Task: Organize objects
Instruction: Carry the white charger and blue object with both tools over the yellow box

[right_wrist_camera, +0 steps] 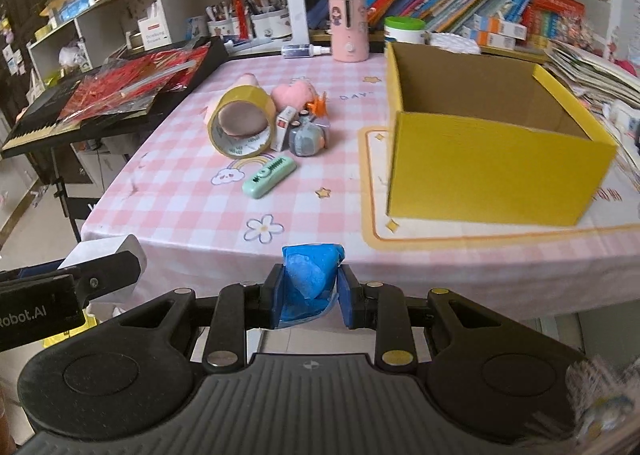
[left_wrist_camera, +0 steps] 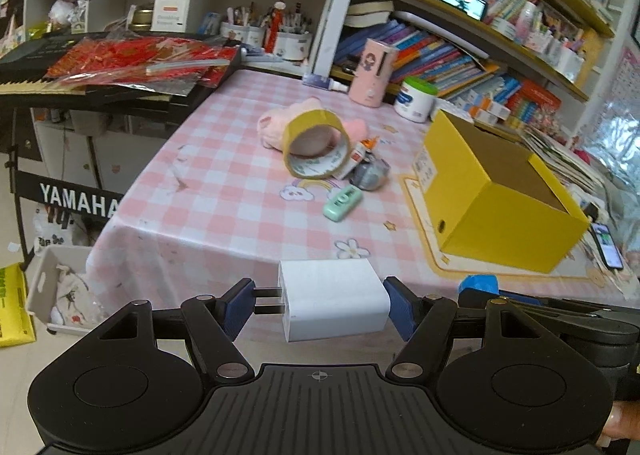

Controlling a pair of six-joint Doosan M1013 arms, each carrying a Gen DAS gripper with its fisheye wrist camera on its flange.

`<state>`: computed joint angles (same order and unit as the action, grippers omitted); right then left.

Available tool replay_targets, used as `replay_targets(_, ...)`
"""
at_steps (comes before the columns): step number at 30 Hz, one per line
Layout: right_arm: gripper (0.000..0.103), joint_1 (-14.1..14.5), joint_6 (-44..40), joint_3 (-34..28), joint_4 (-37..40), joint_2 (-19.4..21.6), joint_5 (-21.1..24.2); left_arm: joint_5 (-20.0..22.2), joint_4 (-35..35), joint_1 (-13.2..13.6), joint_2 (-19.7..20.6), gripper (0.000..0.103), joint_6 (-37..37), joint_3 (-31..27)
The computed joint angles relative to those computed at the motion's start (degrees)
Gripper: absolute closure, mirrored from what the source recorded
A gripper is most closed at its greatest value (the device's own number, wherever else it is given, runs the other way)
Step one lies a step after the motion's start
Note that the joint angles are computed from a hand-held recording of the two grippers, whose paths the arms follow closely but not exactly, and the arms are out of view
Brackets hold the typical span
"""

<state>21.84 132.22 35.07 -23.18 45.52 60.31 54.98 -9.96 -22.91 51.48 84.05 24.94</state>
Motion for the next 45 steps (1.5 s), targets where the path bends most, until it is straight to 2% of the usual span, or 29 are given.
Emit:
replay_targets(4, 0.077, 0.4, 2.9, 4.3, -1.5, -2.4, -0.8, -1.1, -2.3, -0.2, -1.5, 0.033, 3.0, 2.9)
replay_targets(10, 0.077, 0.7, 9.3, 10.0, -4.5, -5.6, -0.4, -0.9, -6.4, -0.7, -2.0, 0.033, 8.5, 3.8)
replay_targets(23, 0.077, 1.2, 22.5, 19.7, -11.0, -11.4, 1.9, 2.1, -13.7, -2.4, -1.2, 0.033, 19.0, 2.5)
replay_targets(32, 0.077, 1.0, 26.6, 22.5, -12.6, -13.2, 2.9, 3.7, -15.5, -3.2, -0.5, 0.033, 22.0, 0.8)
replay_targets(45, 0.077, 0.3, 25.4, 22.5, -12.5, -13.4, 2.5, 4.5, -14.6, -3.8, 1.1, 0.033, 20.7, -2.4)
